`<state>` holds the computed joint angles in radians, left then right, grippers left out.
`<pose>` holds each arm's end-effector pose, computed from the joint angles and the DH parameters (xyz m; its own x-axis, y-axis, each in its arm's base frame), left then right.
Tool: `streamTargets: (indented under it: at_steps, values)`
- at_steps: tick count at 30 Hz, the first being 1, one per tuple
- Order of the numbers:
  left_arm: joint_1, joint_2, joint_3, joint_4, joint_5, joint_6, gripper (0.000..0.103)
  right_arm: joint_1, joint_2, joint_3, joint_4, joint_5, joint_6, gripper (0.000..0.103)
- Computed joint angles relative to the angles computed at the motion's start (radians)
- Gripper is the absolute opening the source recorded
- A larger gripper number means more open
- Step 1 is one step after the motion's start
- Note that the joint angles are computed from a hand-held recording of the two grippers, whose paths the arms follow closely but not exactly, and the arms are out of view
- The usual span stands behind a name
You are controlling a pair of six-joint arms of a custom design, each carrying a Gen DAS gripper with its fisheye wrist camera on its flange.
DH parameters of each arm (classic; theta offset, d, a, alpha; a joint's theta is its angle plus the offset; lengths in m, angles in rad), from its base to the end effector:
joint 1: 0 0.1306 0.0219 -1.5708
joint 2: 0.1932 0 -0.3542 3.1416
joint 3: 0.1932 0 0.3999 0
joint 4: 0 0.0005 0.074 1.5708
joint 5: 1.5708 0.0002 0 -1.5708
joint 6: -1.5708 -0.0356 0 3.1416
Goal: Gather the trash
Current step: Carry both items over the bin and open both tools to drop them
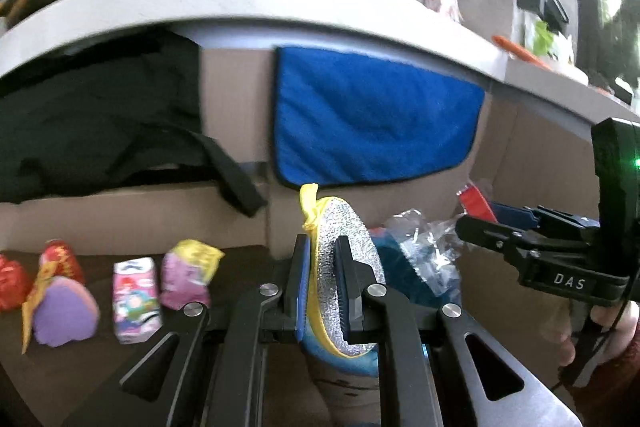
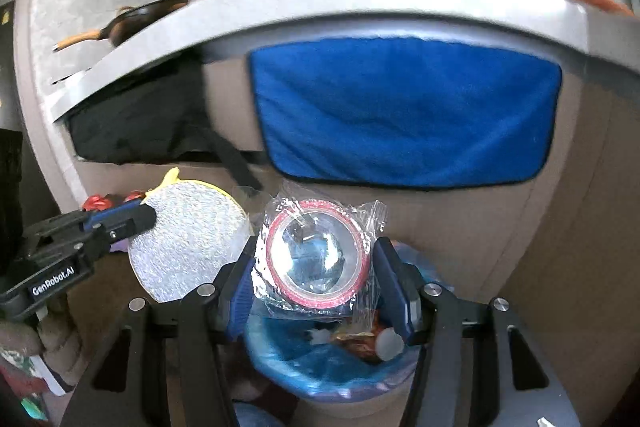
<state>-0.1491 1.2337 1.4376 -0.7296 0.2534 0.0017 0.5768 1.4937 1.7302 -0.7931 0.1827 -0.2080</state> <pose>0.4500 -0.0771 0.5075 -0.4969 0.0730 -0.8648 0.3574 0.9252 -0.1273 0.4599 0.2909 0.5184 -0.5173 -0.0943 -0.8506 -0.3067 0.9483 0.0814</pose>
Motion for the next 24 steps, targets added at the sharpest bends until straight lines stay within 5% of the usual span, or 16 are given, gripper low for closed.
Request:
streamTargets:
  at_steps: [12,24]
  values:
    - [-0.036,0.150,0.065,-0.066,-0.014,0.023,0.013,-0.095,0.068,-0.045,0.038,-0.125,-0.069,0.053]
    - [-0.039,0.218,0.102,-0.092,0.005,0.034,0.013,-0.113,0.122,-0.028,0.026,-0.158,-0.084,0.053]
